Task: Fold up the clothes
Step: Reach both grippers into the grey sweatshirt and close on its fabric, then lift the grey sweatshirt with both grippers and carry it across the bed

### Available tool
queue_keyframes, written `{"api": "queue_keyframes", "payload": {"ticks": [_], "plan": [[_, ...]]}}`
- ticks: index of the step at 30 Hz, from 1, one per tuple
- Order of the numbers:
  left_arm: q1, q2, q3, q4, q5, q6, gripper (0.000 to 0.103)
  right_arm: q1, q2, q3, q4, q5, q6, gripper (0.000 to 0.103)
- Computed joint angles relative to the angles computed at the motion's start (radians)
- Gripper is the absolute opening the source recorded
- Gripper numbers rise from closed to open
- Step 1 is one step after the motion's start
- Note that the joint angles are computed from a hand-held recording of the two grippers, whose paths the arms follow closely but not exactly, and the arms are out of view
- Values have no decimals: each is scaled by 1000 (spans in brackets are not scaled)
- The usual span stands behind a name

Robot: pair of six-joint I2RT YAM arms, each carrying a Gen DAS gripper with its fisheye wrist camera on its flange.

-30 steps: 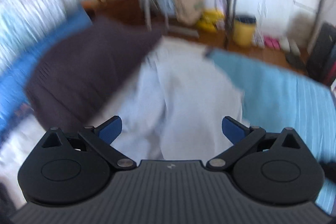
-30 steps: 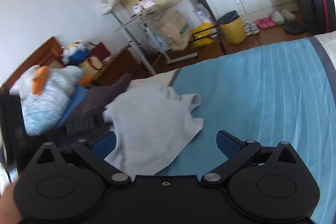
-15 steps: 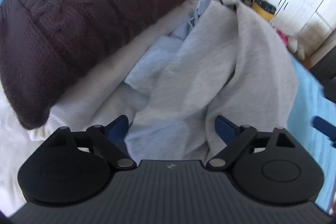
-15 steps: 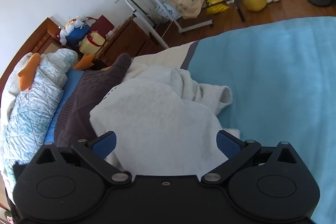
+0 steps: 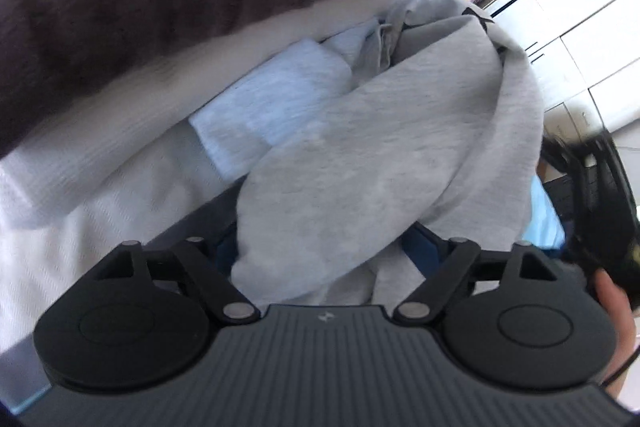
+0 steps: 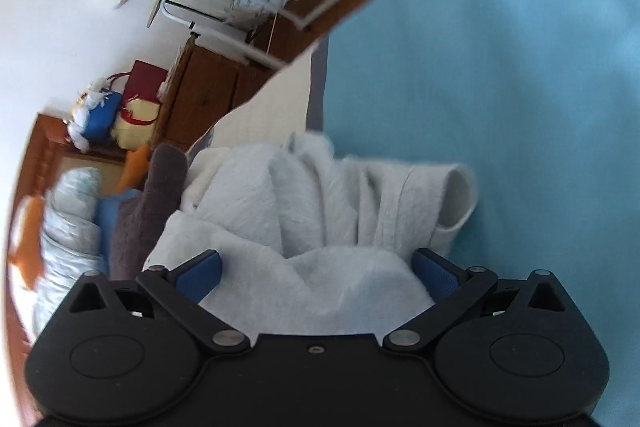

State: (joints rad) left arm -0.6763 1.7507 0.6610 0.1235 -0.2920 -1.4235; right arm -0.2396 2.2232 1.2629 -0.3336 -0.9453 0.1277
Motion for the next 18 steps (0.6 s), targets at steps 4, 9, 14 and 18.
{"api": "queue_keyframes", "payload": {"ticks": [4,9,14,18], "plan": [[36,26,-60,162,53,-5,56,35,21,-2,-39,-50,-61,72],[32,40,-45,150,6,32,45,35,-11,-47,-133,-139,-232,34],[0,11,-16,95,-70,110,37,-4,-162,-181,-142,-165,-334,27],[-46,-52,-15,73,-121,206,34,-72,-328,-305,-165,-201,-424,24]]}}
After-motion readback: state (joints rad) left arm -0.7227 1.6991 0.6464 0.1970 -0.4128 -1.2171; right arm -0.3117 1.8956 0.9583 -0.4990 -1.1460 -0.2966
